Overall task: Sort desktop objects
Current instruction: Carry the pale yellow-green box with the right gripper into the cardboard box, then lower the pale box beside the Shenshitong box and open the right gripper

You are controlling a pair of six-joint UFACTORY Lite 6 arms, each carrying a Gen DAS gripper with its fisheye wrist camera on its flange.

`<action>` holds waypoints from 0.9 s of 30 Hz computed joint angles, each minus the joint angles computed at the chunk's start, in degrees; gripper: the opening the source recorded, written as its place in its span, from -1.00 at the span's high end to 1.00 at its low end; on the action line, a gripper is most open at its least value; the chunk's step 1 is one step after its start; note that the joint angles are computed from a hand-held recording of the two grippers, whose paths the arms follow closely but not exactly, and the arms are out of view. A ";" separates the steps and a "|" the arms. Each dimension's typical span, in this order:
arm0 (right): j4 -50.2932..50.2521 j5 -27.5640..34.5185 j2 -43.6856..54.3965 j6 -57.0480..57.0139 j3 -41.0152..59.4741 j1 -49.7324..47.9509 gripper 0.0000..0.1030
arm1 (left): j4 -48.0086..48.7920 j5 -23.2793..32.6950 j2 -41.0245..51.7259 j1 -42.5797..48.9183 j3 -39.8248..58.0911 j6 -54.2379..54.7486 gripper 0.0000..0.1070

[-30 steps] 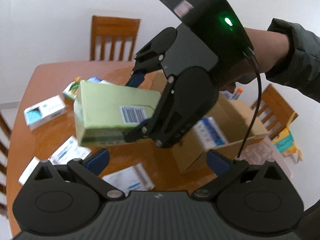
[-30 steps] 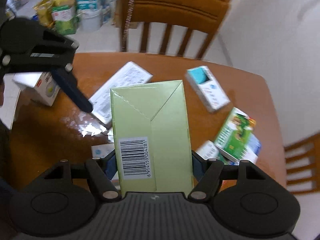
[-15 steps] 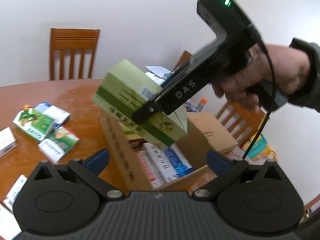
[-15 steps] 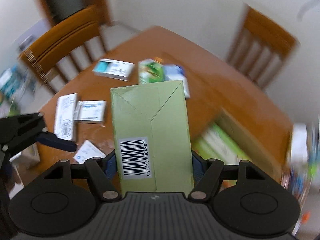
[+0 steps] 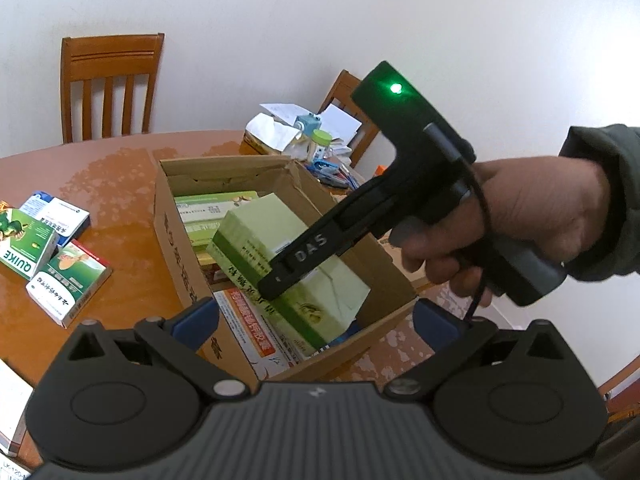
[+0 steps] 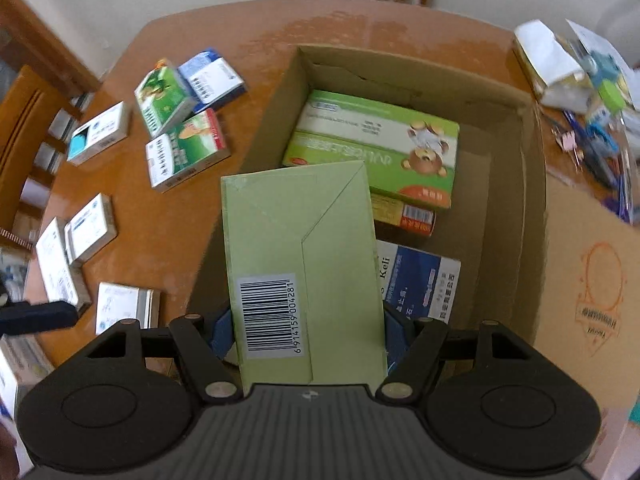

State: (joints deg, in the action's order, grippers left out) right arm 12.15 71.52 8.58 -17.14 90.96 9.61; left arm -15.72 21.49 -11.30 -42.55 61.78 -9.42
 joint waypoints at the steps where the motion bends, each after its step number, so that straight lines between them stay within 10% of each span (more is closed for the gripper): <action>1: 0.19 -0.51 -0.12 0.88 -0.68 0.08 -0.46 | -0.73 -0.10 0.25 0.15 0.01 0.70 -0.92; 27: 1.63 -4.45 0.66 17.29 -5.93 2.76 -0.46 | -2.06 0.45 -1.06 2.28 -2.07 1.45 -0.92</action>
